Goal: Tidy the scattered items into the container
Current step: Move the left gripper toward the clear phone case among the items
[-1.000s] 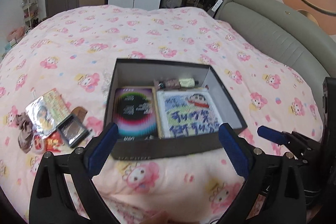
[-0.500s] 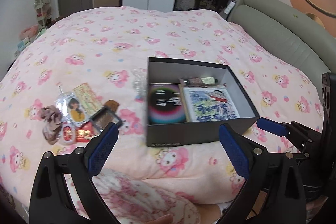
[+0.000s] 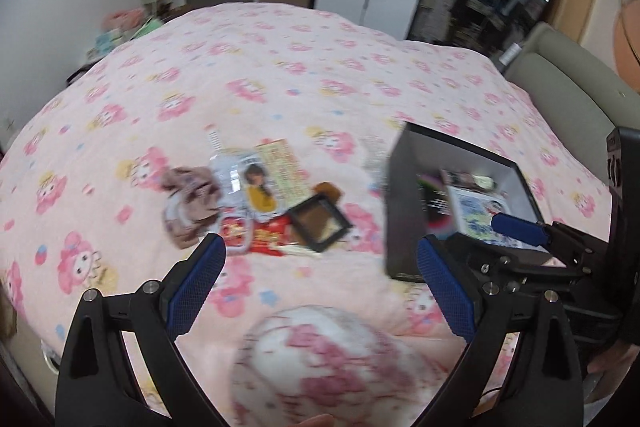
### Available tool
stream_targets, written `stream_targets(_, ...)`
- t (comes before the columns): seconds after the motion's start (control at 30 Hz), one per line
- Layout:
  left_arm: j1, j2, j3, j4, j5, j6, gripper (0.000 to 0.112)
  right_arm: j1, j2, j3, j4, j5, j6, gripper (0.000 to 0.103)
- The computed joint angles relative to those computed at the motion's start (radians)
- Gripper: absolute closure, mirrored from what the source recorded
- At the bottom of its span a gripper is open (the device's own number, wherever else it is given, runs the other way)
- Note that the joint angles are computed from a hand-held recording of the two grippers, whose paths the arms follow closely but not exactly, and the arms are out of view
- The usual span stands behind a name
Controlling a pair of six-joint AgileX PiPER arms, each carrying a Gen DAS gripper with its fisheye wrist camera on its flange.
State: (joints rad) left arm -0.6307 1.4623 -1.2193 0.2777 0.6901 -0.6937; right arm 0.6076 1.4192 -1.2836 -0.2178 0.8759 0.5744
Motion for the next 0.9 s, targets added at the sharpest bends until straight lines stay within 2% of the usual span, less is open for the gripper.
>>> stream_targets(0.33, 0.256, 0.029, 0.124, -0.267, -0.137, 0.271, 0.015, 0.003, 0.276, -0.215, 0.080, -0.004, -0.095, 0.031)
stream_targets(0.5, 0.352, 0.125, 0.122, -0.392, -0.176, 0.408, 0.015, 0.016, 0.425, -0.349, 0.055, 0.044, -0.122, 0.031)
stream_targets(0.67, 0.442, 0.247, 0.102, -0.609, -0.211, 0.601, 0.016, -0.015, 0.599, -0.522, 0.143, 0.125, -0.216, 0.031)
stream_targets(0.8, 0.487, 0.334, 0.077, -0.777, -0.204, 0.749, 0.027, -0.038, 0.706, -0.643, 0.201, 0.180, -0.276, 0.031)
stream_targets(0.9, 0.513, 0.397, 0.054, -0.903, -0.179, 0.859, 0.040, -0.078, 0.749, -0.696, 0.360, 0.194, -0.387, 0.031)
